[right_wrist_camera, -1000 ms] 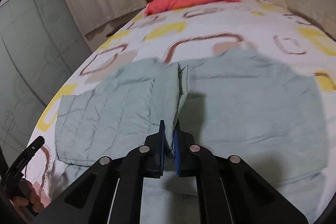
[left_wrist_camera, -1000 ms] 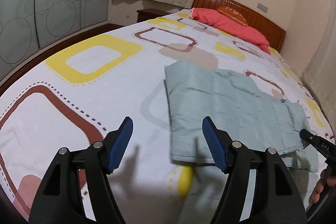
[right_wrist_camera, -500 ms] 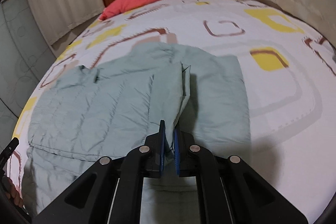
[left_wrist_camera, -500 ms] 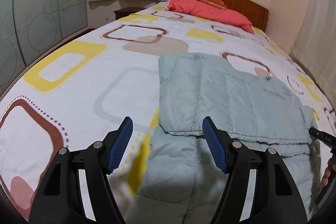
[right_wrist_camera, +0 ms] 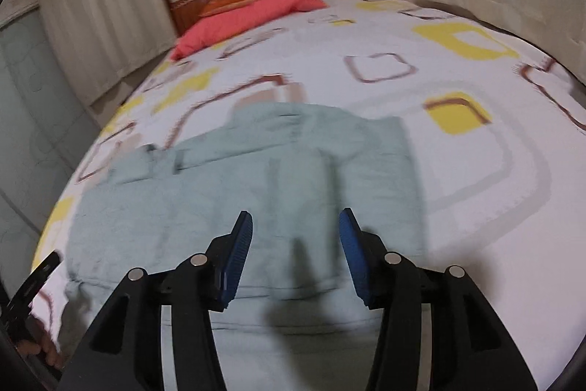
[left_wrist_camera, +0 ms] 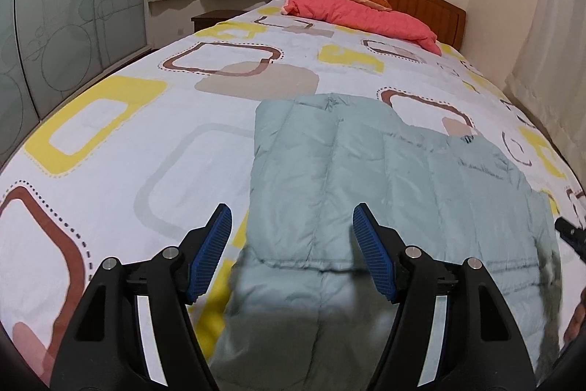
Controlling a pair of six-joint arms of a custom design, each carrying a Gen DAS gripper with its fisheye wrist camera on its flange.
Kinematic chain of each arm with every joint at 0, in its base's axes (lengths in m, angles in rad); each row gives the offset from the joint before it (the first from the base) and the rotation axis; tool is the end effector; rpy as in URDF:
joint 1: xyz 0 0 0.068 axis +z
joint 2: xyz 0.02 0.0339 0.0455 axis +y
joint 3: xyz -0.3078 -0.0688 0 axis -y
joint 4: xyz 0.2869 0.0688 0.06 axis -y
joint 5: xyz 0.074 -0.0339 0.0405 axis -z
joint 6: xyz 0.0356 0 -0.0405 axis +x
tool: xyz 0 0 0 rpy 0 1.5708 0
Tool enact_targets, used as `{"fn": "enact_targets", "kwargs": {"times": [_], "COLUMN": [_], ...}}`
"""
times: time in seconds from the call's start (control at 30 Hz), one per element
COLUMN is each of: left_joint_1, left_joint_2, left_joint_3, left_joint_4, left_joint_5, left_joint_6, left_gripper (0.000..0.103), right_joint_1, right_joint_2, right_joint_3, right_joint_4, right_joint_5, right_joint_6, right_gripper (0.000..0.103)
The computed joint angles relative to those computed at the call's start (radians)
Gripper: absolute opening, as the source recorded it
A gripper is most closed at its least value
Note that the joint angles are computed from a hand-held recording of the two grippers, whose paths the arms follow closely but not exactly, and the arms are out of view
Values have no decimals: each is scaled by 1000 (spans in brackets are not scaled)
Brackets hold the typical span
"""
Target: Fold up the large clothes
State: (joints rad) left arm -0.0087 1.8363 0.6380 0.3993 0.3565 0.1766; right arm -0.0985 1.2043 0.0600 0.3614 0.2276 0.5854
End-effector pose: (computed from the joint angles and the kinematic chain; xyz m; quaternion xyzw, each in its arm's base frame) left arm 0.3358 -0.0153 0.0882 0.1508 0.9017 -0.1326 0.3829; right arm 0.1585 -0.0237 0.0878 0.3487 0.8497 -0.0098 0.3954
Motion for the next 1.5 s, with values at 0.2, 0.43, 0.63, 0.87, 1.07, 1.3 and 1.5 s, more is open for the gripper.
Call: {"fn": "enact_targets", "kwargs": {"times": [0.2,0.43,0.63,0.87,1.07,1.3,1.5], "left_joint_1": [-67,-27,-53,-88,-155,-205,-208], "left_joint_2": [113,111,111,133,84,290,309], "left_joint_3": [55,78,101,131,148,324,319], "left_joint_4": [24,-42,3,-48,17,-93,-63], "left_joint_5": [-138,-107,-81,-140,-126,-246,-250], "left_joint_6": [-28,-42,-85,-24,-73,-66,-65], "left_gripper": [68,68,68,59,63,64,65], "right_joint_1": [135,108,58,40,45,30,39], "right_joint_2": [421,428,483,517,531,729,753], "right_joint_3": [124,139,203,259,365,435,427], "right_joint_4": [174,163,190,136,76,158,207], "right_joint_5": [58,24,26,-14,20,41,61], "right_joint_6": [25,5,-31,-51,-75,-111,-115], "right_gripper": [49,49,49,51,51,53,55]}}
